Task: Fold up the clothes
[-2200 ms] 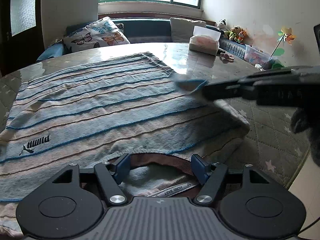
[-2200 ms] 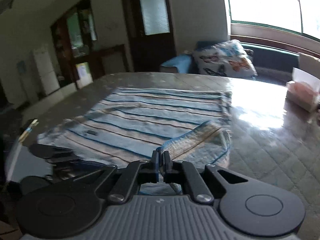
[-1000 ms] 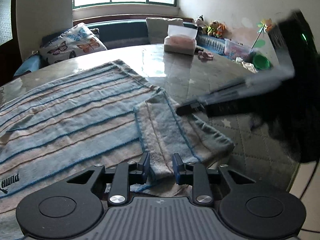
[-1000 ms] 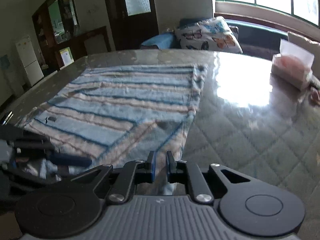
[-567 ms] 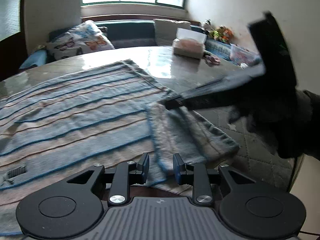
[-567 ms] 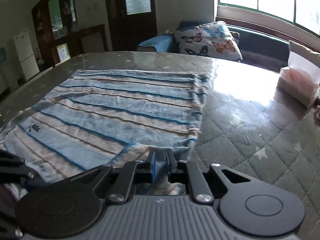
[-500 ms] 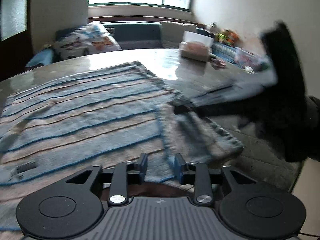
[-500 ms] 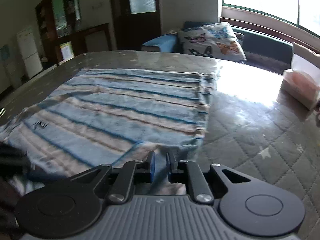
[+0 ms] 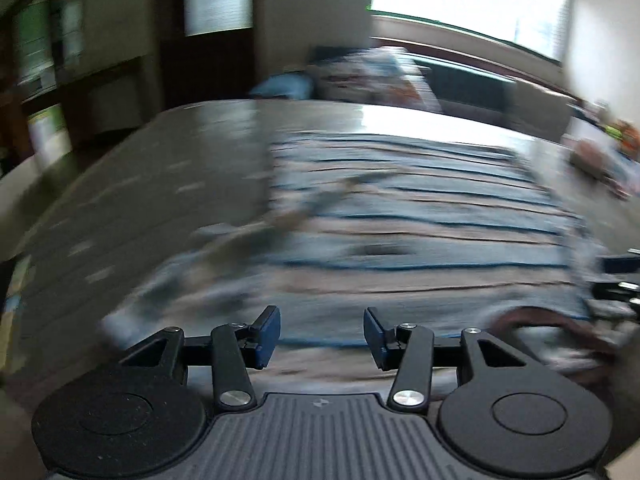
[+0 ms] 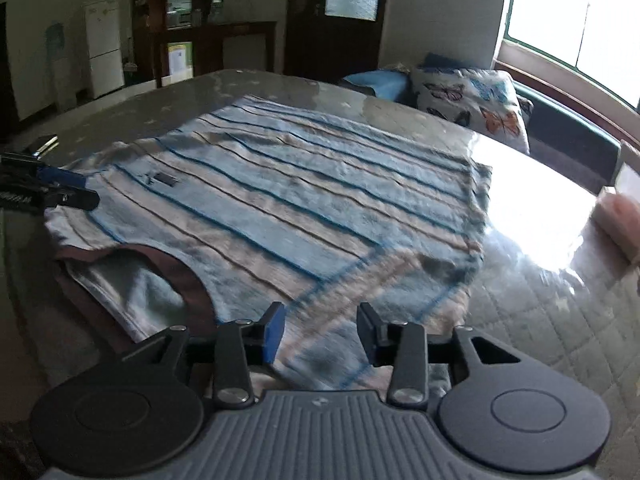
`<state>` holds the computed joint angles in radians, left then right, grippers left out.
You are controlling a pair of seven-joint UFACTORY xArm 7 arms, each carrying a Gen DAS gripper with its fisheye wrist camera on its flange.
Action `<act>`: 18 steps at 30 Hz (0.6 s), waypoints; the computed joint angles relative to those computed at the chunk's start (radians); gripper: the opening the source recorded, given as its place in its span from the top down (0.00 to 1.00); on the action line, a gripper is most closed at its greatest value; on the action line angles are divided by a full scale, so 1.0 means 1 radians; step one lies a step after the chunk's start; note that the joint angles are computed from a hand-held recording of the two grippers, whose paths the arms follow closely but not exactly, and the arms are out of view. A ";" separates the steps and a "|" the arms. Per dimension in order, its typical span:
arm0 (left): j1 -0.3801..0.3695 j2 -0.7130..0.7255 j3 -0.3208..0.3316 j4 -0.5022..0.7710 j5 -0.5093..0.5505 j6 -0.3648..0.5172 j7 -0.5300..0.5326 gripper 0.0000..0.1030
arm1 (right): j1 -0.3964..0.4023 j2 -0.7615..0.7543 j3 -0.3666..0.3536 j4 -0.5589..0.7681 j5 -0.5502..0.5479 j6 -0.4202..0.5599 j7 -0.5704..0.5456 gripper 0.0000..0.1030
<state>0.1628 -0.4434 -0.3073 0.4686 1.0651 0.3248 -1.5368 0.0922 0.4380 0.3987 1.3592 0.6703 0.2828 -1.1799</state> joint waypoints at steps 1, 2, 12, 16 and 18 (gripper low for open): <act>0.001 -0.029 0.014 -0.026 -0.020 0.023 -0.001 0.52 | 0.000 -0.004 0.010 -0.001 0.001 0.000 -0.012 0.59; 0.005 -0.058 0.026 -0.050 -0.042 0.045 -0.001 0.52 | 0.004 -0.008 0.017 0.001 0.000 0.007 -0.019 0.58; 0.138 -0.219 0.069 -0.207 -0.165 -0.001 0.060 0.53 | 0.135 0.026 0.029 0.083 -0.042 0.133 -0.040 0.54; 0.191 -0.239 0.052 -0.233 -0.189 -0.081 0.094 0.54 | 0.202 0.058 0.022 0.126 -0.081 0.160 -0.026 0.54; 0.219 -0.232 0.045 -0.237 -0.203 -0.127 0.111 0.57 | 0.235 0.080 0.019 0.151 -0.105 0.169 -0.009 0.54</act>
